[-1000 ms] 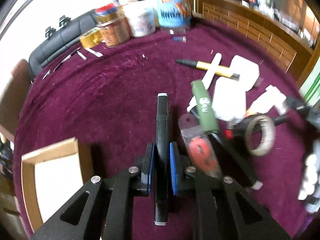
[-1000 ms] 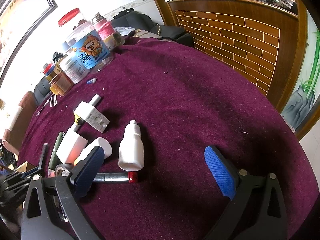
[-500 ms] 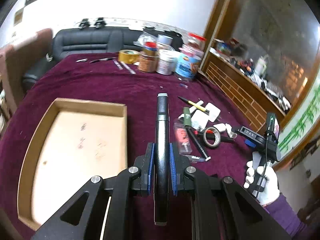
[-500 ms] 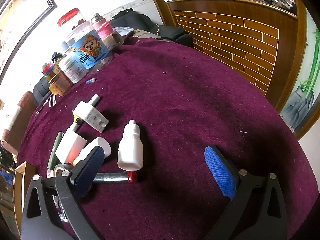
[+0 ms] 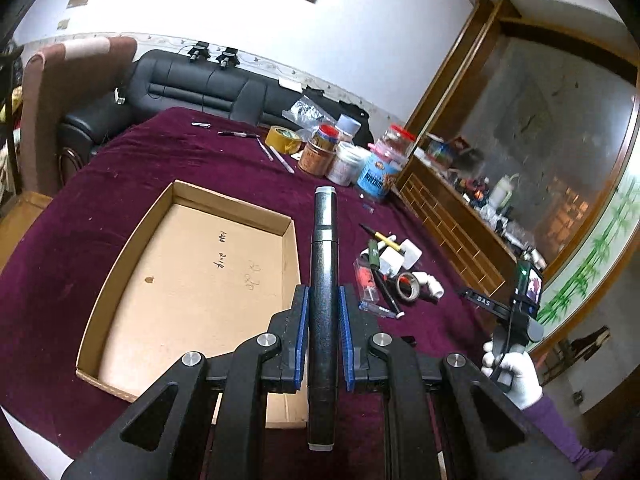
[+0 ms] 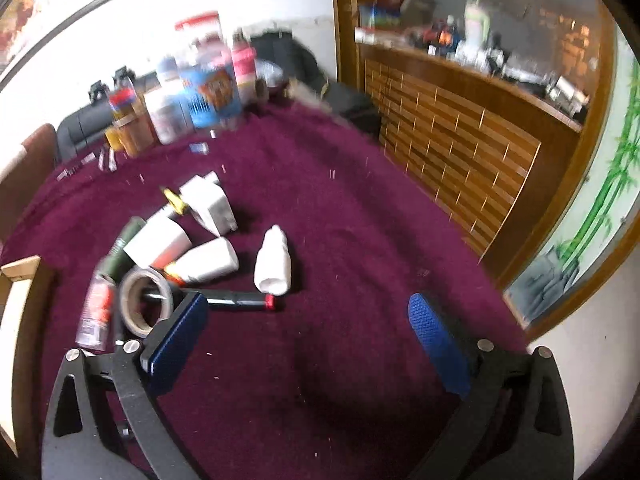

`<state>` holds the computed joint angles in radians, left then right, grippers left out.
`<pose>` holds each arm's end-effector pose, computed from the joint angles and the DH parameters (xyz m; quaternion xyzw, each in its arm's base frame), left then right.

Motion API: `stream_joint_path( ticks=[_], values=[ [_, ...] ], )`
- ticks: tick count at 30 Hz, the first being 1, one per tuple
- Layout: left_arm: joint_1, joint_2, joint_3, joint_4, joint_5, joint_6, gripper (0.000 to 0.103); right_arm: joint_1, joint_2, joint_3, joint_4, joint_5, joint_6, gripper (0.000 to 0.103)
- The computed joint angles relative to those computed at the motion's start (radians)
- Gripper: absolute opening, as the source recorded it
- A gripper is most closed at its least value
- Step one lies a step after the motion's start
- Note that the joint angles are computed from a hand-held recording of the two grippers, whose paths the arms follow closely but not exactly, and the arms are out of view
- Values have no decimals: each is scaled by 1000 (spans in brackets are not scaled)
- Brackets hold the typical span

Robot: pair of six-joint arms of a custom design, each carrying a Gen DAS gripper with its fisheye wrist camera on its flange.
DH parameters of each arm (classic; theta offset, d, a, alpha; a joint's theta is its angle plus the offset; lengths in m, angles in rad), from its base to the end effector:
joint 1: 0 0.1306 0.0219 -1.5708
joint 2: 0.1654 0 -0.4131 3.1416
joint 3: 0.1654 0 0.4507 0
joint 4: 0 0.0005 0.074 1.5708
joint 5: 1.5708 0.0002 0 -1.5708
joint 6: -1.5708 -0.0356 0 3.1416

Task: Organize rigid objects
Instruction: 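Carry black marker toward tray with left tool while right tool grasps black tape roll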

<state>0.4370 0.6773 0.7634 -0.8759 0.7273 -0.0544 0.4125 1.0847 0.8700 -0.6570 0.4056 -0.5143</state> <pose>0.2519 0.0910 0.4061 -0.0314 0.8742 -0.2325 0.4251 0.3728 0.1473 0.3448 0.1157 0.9156 -0.0193 0.3847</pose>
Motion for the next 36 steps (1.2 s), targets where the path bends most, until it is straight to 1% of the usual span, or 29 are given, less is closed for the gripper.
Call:
stream_joint_path(
  ticks=[1, 2, 3, 4, 7, 10, 13, 15, 16, 17, 22, 24, 25, 26, 27, 28, 29, 32, 34, 36],
  values=[
    [7, 2, -3, 5, 11, 1, 12, 12, -6, 5, 0, 12, 14, 101],
    [11, 6, -5, 9, 21, 4, 12, 18, 2, 23, -24, 5, 22, 101],
    [18, 10, -9, 9, 34, 3, 12, 21, 12, 44, -54, -20, 23, 101],
    [27, 12, -13, 8, 46, -1, 12, 20, 19, 57, -64, -41, 23, 101],
    [63, 35, -20, 1, 81, -20, 12, 41, 47, 93, -70, -107, 30, 101],
    [85, 52, -22, -5, 96, -30, 12, 72, 69, 106, -59, -123, 42, 101],
    [99, 61, -23, -11, 102, -43, 12, 93, 114, 128, -46, -133, 64, 91],
    [100, 56, -25, -8, 98, -41, 12, 97, 143, 144, -48, -137, 70, 81],
    [102, 52, -28, -7, 97, -42, 12, 98, 159, 153, -52, -135, 69, 72],
    [101, 48, -31, -5, 93, -41, 12, 98, 177, 162, -60, -133, 64, 67],
    [81, 46, -36, -6, 74, -31, 12, 82, 246, 191, -76, -139, 50, 63],
    [67, 41, -37, -9, 65, -30, 12, 78, 279, 208, -90, -133, 58, 57],
    [62, 37, -37, -12, 62, -31, 12, 74, 294, 214, -92, -138, 62, 44],
    [55, 32, -37, -15, 54, -32, 12, 72, 295, 211, -85, -140, 67, 29],
    [52, 29, -36, -19, 49, -37, 12, 73, 287, 203, -65, -133, 80, 17],
    [51, 27, -36, -21, 46, -38, 12, 67, 281, 199, -65, -163, 78, 10],
    [50, 26, -35, -22, 42, -38, 12, 63, 273, 195, -66, -185, 70, 10],
    [41, 36, -28, -17, 29, -26, 12, 70, 215, 159, -27, -202, 65, 10],
    [31, 53, -16, -10, 13, -15, 12, 70, 178, 143, -8, -268, 49, 10],
    [19, 67, -4, 3, -17, -4, 12, 87, 149, 146, 1, -310, 53, 10]
  ],
)
